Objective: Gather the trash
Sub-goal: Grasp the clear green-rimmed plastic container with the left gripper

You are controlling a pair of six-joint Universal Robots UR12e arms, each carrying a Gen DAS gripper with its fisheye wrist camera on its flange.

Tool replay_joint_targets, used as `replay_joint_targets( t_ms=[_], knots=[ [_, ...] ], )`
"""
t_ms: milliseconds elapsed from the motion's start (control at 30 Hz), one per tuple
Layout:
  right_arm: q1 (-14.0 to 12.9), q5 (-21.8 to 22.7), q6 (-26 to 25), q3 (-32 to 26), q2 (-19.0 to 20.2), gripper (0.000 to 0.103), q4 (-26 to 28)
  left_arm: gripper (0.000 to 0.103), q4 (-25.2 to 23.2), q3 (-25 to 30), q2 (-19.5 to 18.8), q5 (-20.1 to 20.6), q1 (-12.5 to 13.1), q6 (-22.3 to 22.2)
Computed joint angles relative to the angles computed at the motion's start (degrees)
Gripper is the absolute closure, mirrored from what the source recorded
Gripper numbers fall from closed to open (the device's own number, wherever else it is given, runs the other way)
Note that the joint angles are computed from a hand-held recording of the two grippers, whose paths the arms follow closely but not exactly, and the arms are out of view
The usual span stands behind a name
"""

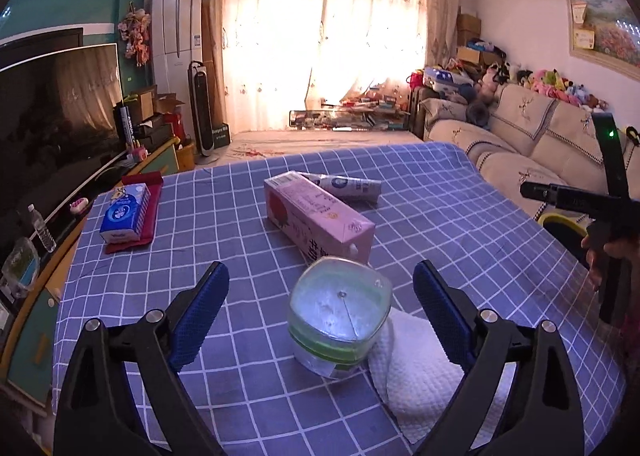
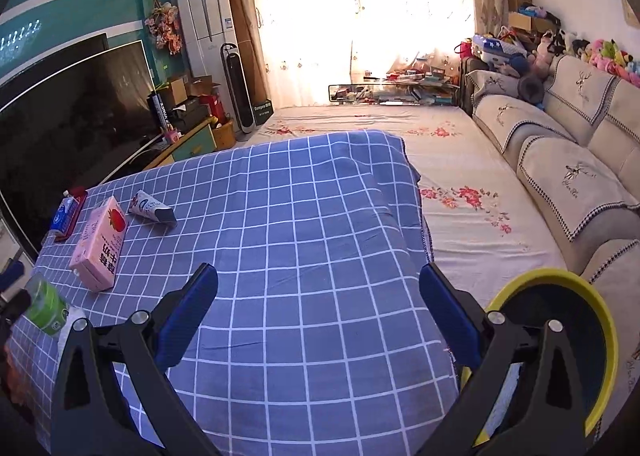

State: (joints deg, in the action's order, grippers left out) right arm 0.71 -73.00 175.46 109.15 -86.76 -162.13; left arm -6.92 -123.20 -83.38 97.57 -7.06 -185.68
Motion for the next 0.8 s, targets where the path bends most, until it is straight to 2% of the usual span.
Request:
replay_joint_targets(
  t_ms=[167,433,567,633,800],
  knots=[
    [0.1,0.9,-1.0,0.0,-0.1,0.007,0.7,0.019,-1.8,0.2,-0.4,0.2,0.1,0.2],
    [0.6,1.2,-2.0,-0.1,-0.1,0.007,1.7,0.037,-4.1,0.2,-0.2,-3.4,1.8,-1.0],
    [0.7,0.6,-2.1,-0.1,0.0,0.007,1.7,0.041,-5.7,0.4,-0.1,-4.4,2.1,-0.9],
    [0.7,0.8,-2.1,-0.1,0.0,0.007,1.7,0.049,-5.9,0.4,-0.1,-5.4,2.4,-0.7],
    [0.7,0.7,-1.8,0.0,0.0,0.007,0.8,0.05,-6.0,0.8,-0.4,-3.1,1.2,0.4]
  ],
)
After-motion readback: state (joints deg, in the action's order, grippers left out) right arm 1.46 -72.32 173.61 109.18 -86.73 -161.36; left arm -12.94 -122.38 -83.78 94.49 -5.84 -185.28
